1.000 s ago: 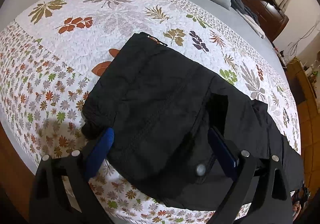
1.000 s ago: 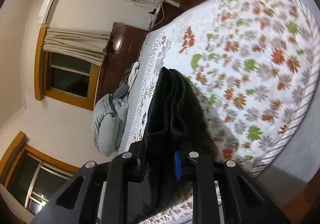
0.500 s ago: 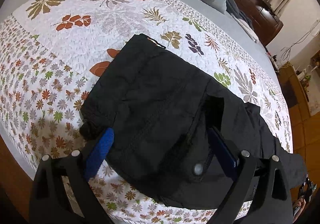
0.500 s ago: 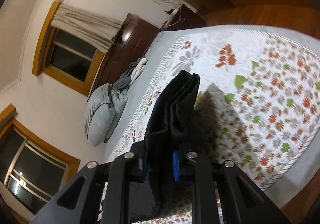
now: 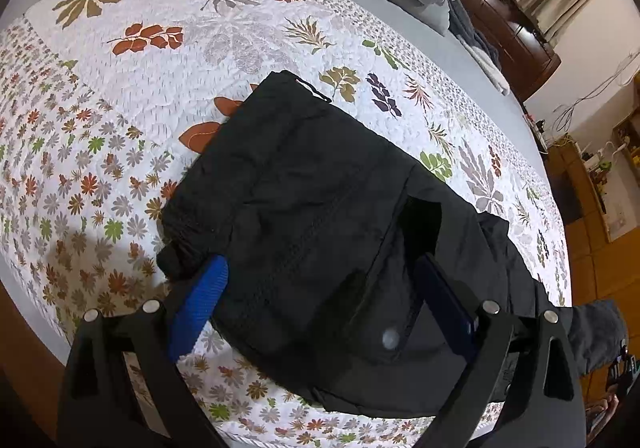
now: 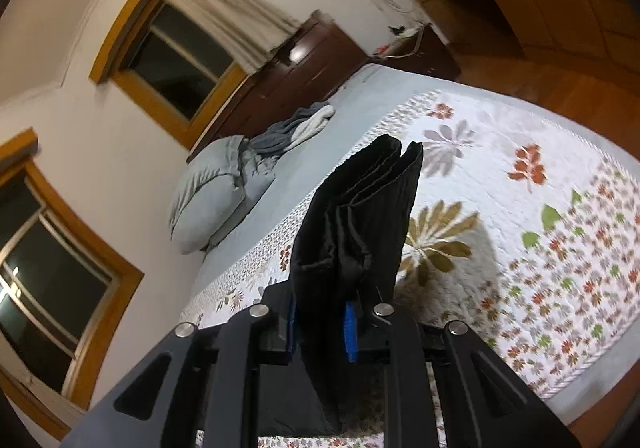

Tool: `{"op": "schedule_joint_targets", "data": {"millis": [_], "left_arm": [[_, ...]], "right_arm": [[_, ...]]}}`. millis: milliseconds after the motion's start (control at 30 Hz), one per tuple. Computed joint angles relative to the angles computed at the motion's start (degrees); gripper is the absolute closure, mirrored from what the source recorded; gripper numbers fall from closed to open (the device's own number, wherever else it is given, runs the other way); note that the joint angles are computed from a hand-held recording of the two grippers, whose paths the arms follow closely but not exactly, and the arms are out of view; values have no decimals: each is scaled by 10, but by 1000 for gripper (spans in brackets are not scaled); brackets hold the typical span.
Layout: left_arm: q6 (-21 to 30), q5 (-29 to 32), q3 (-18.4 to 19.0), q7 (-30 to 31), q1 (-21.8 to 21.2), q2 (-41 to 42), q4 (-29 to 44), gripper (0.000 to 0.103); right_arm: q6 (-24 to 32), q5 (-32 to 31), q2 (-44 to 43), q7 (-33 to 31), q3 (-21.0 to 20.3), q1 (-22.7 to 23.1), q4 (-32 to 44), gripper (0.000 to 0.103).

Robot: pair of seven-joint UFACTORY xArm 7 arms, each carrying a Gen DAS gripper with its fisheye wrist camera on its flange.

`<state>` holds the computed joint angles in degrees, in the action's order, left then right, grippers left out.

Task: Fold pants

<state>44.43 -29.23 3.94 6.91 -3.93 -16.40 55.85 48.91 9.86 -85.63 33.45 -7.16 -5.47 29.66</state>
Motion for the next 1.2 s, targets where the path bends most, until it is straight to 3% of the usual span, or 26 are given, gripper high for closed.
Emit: {"op": "schedule_joint_targets", "data": {"millis": [467,1200], "left_arm": [[3,-28,7,6,-1,-5,-3,8],[21,-77,19,50,5,-9,-8,8]], "right_arm": [[30,-41,142,-25,121,57,129,85],[-9,-62,277,-2,189,127,204,86]]}}
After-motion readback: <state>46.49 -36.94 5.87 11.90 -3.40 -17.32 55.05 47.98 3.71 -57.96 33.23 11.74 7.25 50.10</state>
